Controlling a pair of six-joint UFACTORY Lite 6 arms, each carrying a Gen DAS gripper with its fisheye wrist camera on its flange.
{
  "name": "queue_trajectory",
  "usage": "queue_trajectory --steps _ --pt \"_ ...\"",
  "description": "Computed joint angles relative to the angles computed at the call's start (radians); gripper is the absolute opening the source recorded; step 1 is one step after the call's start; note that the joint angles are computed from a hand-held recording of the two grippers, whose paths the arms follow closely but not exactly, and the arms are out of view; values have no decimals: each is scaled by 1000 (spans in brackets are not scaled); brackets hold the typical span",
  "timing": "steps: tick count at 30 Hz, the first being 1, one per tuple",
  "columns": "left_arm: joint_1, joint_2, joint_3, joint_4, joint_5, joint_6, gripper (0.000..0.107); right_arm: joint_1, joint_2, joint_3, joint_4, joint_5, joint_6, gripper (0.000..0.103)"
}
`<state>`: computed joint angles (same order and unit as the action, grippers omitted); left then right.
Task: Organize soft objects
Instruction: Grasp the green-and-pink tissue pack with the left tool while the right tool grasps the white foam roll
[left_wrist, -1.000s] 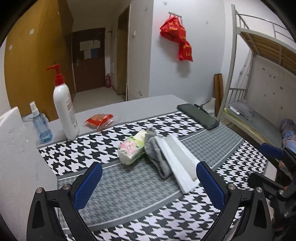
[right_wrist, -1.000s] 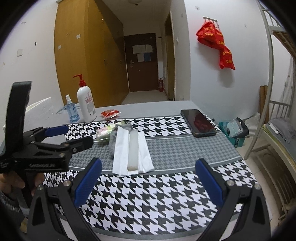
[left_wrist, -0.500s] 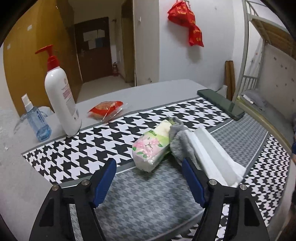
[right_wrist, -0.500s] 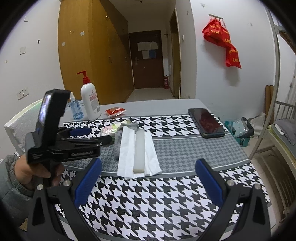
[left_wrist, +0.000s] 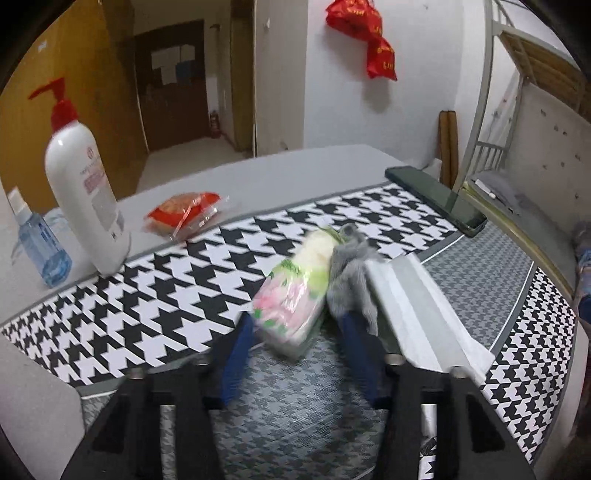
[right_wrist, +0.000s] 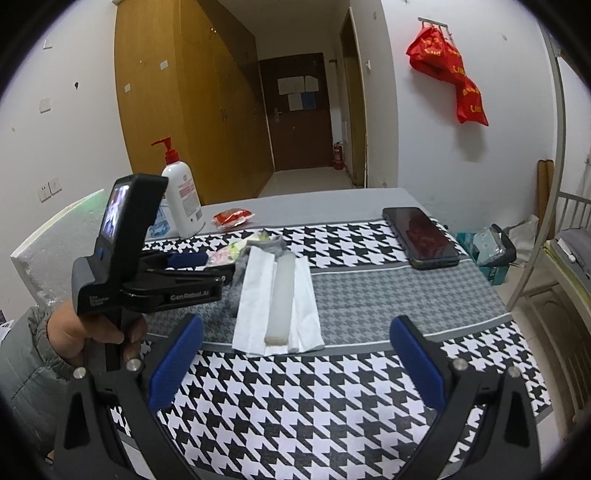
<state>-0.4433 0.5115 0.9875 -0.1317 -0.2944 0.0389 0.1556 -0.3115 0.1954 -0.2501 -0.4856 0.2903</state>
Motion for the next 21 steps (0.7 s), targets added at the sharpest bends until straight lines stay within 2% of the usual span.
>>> queue_trajectory --steps 1,2,5,7,9,16,21 --pt "6 14 19 45 22 -46 31 10 9 6 16 0 -13 102" --pt "16 27 35 122 40 -122 31 14 18 9 22 -4 -17 102" --pt "34 25 30 297 34 -290 29 23 47 30 34 -1 -30 102" --pt "32 32 36 325 27 -316 26 37 62 47 69 7 -58 102" --pt "39 26 23 435 11 -415 22 45 70 62 88 18 -69 102" --pt "-6 -77 -127 354 -59 -297 18 107 69 81 234 51 -175 102" --pt "-17 -186 -243 393 -99 -318 18 130 43 73 350 78 -276 102"
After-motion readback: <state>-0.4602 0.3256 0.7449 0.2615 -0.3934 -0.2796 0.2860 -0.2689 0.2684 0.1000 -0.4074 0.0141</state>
